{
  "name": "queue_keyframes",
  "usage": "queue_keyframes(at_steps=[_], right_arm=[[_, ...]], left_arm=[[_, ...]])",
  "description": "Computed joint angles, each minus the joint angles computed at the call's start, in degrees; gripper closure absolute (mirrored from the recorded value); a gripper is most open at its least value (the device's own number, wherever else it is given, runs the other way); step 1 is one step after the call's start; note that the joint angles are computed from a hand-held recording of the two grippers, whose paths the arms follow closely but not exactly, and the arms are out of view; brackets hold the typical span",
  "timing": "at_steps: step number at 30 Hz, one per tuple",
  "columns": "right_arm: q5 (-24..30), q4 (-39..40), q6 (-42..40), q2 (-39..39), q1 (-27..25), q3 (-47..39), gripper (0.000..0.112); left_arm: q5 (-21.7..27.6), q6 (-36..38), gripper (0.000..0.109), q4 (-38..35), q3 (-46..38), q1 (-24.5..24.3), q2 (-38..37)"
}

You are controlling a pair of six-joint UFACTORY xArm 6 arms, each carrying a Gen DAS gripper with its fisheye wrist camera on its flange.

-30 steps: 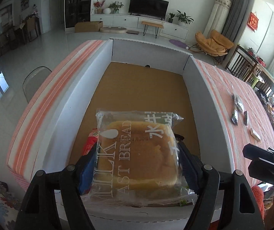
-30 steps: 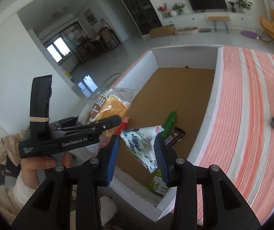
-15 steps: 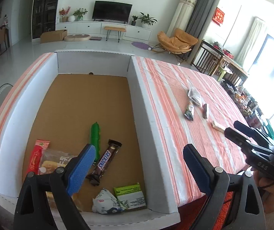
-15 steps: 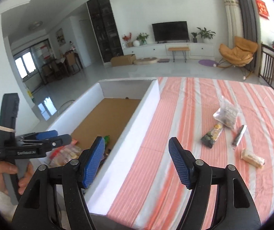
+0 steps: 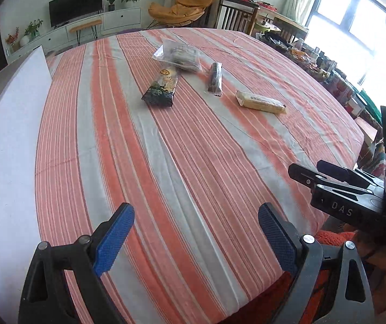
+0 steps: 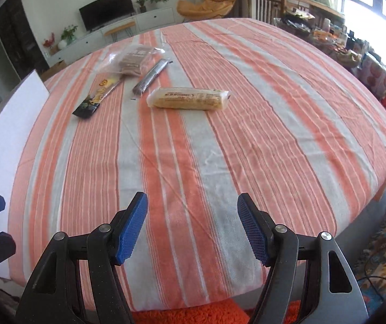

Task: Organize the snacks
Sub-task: 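Withdraw both open tools from the box back over the bed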

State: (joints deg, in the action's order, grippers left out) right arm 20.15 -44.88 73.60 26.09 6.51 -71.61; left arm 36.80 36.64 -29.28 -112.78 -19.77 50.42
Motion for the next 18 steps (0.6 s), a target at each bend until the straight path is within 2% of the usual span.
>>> queue_keyframes(at_steps=[4,8,13,18], right_arm=[[1.6,-2.5,1.9,2.2,-0.1,-2.2,0.04],[2.3,-5.3,4.2,2.2,-0.2,-2.1,0.04],[1.9,-4.6,4.9,2.0,-0.7,-1.5,0.04],[3.6,-2.1,2.2,2.6,-0.4,-2.4,0.04]], left_arm=[[-4.3,-5.7,0.016,5.8,-7.1,-0.7,6.9],[-5.1,-11.0,0.016,11.2,-14.8,-0.7,12.9],[-8.5,-10.4,0.016,11.8,-14.2,-0.9,13.5],[-8.7,-12.0,0.012,12.9,-14.3,-1.2,13.6]])
